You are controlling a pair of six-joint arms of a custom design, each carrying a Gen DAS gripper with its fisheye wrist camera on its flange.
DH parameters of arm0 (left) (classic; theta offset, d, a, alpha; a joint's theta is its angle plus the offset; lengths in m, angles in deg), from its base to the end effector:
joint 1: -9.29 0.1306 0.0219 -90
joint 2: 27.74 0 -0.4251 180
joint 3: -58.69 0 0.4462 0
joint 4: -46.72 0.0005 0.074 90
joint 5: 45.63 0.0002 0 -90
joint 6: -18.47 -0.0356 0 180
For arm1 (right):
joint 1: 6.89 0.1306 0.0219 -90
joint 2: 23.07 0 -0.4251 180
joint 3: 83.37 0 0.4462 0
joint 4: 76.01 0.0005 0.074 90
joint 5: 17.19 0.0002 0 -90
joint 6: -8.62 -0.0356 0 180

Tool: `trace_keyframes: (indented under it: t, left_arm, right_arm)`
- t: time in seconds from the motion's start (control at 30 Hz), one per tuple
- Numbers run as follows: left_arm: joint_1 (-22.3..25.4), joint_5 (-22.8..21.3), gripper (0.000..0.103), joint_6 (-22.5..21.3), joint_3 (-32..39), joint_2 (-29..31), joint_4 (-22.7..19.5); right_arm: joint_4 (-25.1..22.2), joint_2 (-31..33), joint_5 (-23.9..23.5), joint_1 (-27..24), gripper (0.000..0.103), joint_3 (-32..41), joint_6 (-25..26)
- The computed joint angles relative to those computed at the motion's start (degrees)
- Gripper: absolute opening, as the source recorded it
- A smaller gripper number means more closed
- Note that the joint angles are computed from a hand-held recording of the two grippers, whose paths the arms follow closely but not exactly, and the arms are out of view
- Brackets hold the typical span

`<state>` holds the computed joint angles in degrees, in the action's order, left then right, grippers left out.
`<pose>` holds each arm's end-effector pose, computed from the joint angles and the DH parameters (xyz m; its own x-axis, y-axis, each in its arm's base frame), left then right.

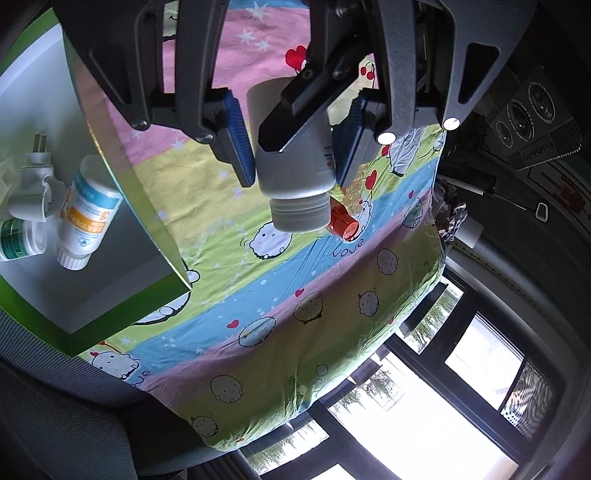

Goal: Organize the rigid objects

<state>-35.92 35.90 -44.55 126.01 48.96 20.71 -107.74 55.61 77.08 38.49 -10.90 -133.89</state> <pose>0.3227 -0.3183 0.4082 -0.6437 0.0115 -0.7652 0.3651 0.8834 -0.2938 0.3312 0.3311 0.4317 -0.7933 0.3226 -0.5163 -0.0642 0.7990 0.5979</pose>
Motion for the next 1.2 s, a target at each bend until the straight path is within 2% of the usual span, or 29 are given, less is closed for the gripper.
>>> trace_keyframes:
  t: [0.27, 0.5, 1.2]
  left_arm:
    - [-2.29, 2.93, 0.051, -0.85, 5.02, 6.12, 1.49]
    - [-3.96, 5.03, 0.050, -1.88, 8.70, 10.39, 1.53]
    - [-5.72, 10.13, 0.049, -0.29, 13.41, 16.35, -1.88]
  right_arm:
    - [-0.11, -5.81, 3.00, -2.69, 0.046, -4.33, -2.56]
    - [-2.33, -9.20, 6.08, -4.34, 0.046, -6.40, -5.31]
    - [-7.54, -12.24, 6.96, -7.50, 0.047, -9.12, -9.04]
